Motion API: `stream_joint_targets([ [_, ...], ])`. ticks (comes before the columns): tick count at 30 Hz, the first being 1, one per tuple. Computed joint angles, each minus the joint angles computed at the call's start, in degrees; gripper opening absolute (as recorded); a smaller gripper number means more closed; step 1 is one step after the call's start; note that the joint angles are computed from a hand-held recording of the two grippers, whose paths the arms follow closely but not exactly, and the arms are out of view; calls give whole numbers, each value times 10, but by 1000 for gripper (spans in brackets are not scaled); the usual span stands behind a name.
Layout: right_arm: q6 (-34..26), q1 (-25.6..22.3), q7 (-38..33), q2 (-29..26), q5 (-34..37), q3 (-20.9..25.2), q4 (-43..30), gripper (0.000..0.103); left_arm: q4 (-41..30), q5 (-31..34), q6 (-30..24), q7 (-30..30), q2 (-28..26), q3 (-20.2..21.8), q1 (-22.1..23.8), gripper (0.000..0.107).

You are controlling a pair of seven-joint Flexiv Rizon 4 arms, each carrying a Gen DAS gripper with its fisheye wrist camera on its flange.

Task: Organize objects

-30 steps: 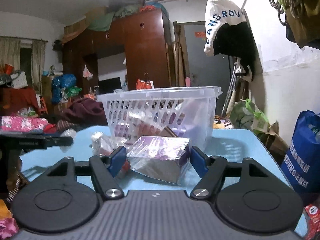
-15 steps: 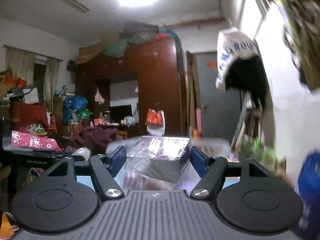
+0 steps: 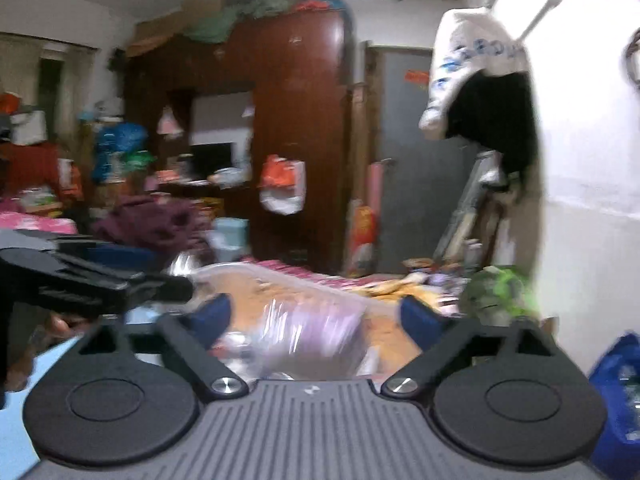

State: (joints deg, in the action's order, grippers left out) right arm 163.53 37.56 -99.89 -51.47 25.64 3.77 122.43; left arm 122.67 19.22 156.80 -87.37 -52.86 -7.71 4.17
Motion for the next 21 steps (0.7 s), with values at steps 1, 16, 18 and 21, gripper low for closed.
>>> stream_joint_targets([
  [1, 29, 3, 1, -8, 5, 3, 9, 103, 8, 7, 25, 0, -5, 4, 3, 95],
  [16, 51, 11, 93, -130, -43, 32, 74, 103, 52, 128, 39, 31, -126, 15, 53, 95],
  [18, 29, 16, 89, -129, -40, 24, 72, 103, 54, 117, 17, 41, -126, 14, 50, 95],
  [21, 31, 15, 90, -135, -43, 22, 74, 103, 54, 108, 9, 39, -135, 3, 62, 95],
])
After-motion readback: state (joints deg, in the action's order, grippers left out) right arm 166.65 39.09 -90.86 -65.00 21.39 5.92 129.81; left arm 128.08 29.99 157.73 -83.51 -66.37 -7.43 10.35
